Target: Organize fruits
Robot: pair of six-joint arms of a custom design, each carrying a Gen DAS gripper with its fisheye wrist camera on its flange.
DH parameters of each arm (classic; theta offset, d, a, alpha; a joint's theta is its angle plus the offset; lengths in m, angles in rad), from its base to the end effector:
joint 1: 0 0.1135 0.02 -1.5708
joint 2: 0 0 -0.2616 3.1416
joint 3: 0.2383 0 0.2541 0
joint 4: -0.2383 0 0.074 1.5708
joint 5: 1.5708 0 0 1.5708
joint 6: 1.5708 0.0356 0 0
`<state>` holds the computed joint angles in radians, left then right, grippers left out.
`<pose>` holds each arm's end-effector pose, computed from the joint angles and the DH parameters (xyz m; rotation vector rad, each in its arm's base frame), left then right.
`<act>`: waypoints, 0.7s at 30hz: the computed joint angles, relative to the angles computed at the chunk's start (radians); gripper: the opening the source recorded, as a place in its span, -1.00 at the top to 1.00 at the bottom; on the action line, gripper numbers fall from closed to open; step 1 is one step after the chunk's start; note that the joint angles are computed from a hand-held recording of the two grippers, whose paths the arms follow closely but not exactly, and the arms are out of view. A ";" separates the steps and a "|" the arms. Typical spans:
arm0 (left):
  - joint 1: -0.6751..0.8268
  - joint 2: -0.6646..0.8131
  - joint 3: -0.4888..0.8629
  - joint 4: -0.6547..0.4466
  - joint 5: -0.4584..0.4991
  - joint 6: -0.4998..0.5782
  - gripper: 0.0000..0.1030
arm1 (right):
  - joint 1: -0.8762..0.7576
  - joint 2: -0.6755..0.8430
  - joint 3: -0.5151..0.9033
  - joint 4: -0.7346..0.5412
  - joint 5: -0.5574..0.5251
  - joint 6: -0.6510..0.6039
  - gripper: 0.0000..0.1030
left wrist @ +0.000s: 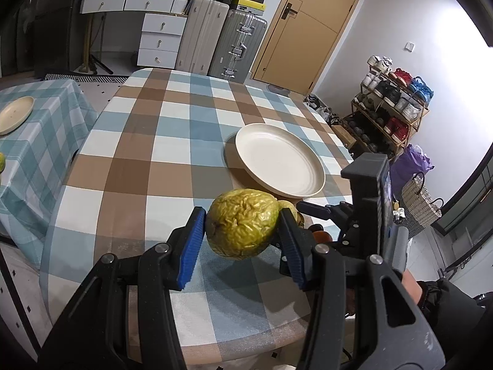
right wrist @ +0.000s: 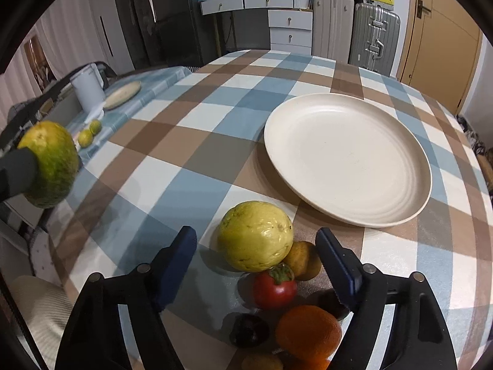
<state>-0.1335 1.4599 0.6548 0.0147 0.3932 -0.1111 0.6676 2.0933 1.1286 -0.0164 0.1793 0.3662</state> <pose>0.2763 -0.0509 0.1611 0.2190 2.3491 -0.5828 0.3190 0.2434 0.0808 -0.3124 2.5190 0.1825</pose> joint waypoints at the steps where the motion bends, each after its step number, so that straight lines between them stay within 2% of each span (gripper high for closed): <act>1: 0.002 0.000 -0.001 0.002 0.001 0.002 0.11 | 0.001 0.002 0.003 -0.003 0.005 -0.004 -0.52; 9: 0.003 0.000 0.000 0.001 0.001 0.004 0.11 | 0.024 0.027 0.045 -0.049 0.059 -0.049 -0.16; 10: 0.004 0.001 0.000 0.001 0.002 0.005 0.11 | 0.028 0.028 0.047 -0.050 0.056 -0.058 -0.01; 14: 0.004 0.004 -0.004 0.005 -0.003 0.007 0.11 | 0.047 0.032 0.061 -0.074 0.082 -0.079 -0.01; 21: 0.006 0.011 -0.024 0.030 -0.018 0.009 0.11 | 0.025 -0.019 0.003 -0.018 0.032 -0.050 -0.01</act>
